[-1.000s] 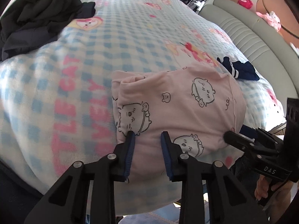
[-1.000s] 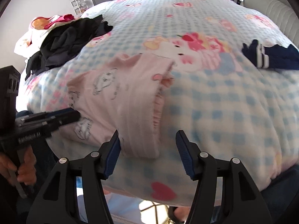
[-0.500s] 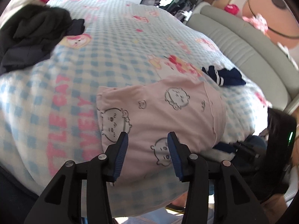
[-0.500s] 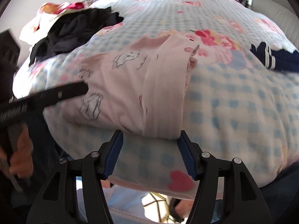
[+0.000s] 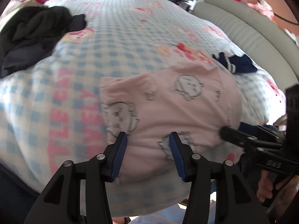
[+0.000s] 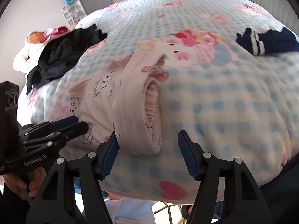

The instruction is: Fold clothes

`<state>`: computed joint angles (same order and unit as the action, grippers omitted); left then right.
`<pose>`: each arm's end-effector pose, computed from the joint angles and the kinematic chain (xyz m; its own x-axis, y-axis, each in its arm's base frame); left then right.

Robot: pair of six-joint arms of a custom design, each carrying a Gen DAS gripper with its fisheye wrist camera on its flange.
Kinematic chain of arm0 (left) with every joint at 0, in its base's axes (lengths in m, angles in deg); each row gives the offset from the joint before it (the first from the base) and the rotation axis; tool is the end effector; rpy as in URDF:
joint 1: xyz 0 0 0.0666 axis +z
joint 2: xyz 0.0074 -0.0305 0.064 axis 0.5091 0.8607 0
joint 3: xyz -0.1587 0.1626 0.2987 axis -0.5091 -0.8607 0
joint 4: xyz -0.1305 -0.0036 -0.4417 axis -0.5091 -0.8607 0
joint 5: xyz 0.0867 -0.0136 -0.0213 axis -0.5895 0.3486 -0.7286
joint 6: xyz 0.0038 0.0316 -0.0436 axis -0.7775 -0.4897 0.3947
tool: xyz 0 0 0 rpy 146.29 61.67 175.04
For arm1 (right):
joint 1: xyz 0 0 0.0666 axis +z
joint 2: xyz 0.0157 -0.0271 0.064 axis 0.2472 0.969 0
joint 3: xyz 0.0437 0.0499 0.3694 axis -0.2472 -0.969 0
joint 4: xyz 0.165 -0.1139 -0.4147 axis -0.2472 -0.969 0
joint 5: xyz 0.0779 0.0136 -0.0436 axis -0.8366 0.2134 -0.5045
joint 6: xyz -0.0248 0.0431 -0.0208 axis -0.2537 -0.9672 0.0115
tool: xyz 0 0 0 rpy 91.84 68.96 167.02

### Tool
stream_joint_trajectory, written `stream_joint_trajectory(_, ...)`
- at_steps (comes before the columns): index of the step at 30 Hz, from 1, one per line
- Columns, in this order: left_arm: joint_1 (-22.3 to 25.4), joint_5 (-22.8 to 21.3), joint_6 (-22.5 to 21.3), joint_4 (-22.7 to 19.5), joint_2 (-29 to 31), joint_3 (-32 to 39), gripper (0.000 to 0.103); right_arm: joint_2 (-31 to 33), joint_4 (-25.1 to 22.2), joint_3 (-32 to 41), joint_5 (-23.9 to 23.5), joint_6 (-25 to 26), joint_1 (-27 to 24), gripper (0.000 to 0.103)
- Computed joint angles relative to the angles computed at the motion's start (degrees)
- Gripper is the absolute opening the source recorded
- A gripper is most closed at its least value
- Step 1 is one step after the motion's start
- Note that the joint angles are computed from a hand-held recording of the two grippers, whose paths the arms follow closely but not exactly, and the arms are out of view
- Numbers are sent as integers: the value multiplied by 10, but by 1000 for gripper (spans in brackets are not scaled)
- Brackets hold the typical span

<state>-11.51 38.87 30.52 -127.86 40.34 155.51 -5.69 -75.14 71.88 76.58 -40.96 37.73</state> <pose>0.4182 -0.3654 0.4983 -0.7980 -0.2915 -0.5274 -0.1490 0.9435 -0.2961 0.4735 0.2132 0.5039 -0.7912 -0.3002 -0.5329 -0.4652 0.8609 0.2058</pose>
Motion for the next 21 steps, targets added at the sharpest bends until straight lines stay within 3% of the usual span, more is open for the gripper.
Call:
stream_joint_trajectory(6,4,2,15,25,-20,-21,45,-17,20,-1,4,3,-10,64)
stream_joint_trajectory(9,3,-7,23,130,-69,-69,49,-24,42,5,-2,-2,-11,64)
stream_joint_trajectory(11,11,-10,-2,163,-79,-71,54,-12,38,25,-18,17,-9,64)
stream_joint_trajectory(14,30,9,-26,130,-50,-38,54,23,15,67,5,53,6,64)
stream_joint_trajectory(18,44,51,-31,120,-23,-26,54,56,-4,95,6,72,22,64)
stream_joint_trajectory(21,44,38,-34,55,15,10,54,71,-13,95,17,69,29,64)
